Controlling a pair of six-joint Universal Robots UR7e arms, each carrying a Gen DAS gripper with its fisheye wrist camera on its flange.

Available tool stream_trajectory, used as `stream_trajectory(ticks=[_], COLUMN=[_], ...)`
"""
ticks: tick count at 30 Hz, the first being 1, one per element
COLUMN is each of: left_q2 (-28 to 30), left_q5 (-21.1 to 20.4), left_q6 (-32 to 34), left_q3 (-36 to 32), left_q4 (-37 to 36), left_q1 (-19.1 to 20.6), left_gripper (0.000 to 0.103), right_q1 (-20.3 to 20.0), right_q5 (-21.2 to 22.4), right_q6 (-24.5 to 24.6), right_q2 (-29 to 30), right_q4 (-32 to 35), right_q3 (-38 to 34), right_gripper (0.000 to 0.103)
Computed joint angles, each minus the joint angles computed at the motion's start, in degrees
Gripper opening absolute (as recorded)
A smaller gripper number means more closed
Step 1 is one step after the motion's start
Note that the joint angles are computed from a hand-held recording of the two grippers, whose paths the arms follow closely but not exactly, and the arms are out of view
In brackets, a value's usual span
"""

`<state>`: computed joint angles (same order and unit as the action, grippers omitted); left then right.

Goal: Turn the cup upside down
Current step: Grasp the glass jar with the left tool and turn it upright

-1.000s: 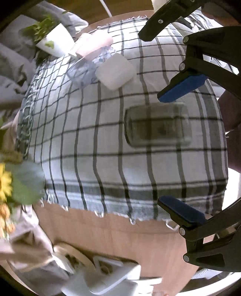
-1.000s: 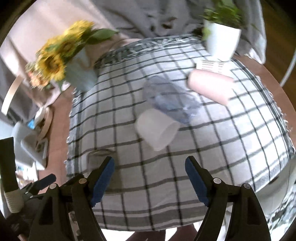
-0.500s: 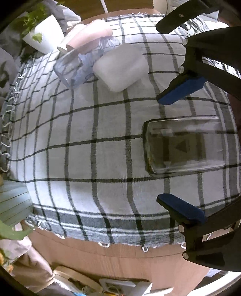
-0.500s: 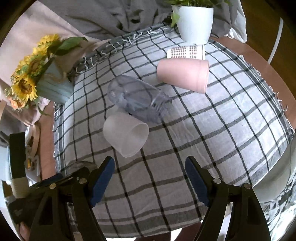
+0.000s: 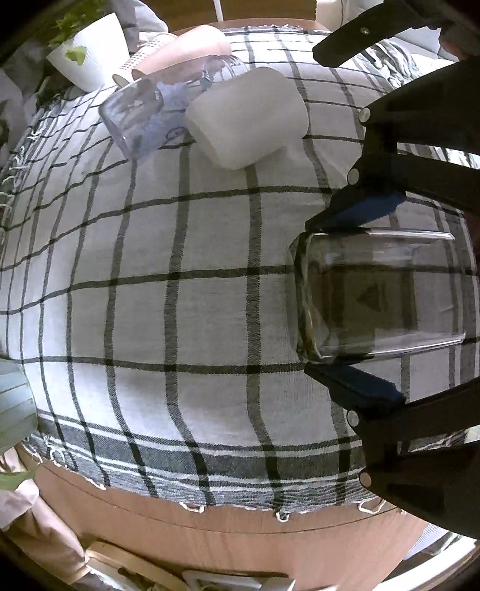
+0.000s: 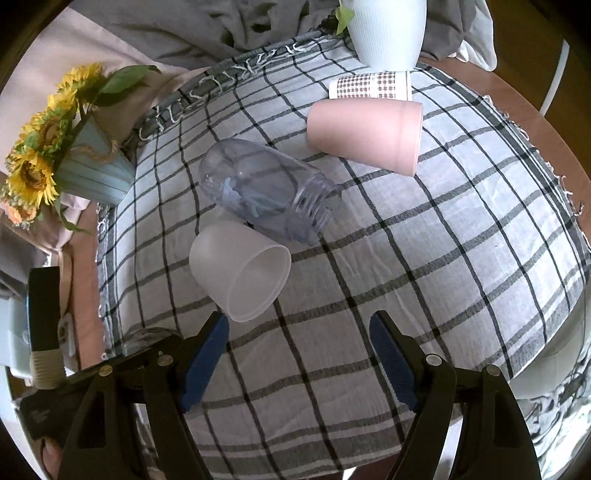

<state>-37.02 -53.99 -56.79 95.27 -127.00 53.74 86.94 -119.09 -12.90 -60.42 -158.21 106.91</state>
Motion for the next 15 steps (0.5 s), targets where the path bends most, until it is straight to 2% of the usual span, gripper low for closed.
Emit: stream_trajectory(ticks=[8,15], left_q2=[-1.62,-1.92], left_q5=[3.75,6.63], left_q6=[0.19,3.45], left_q3=[0.23,2.60], left_q4=[-1.34,-7.27], left_q1=[-1.40,-2.53], left_gripper=[0.067,0.067], right_q1=[0.68,2.28], right_q5=[0.93,-0.19], right_q6=[-1.14,-6.08], right_q2=[-0.08,0.18], right_q4=[-0.85,-5.29], right_q3=[-0.86,-0.95], right_gripper=[0.079,0.078])
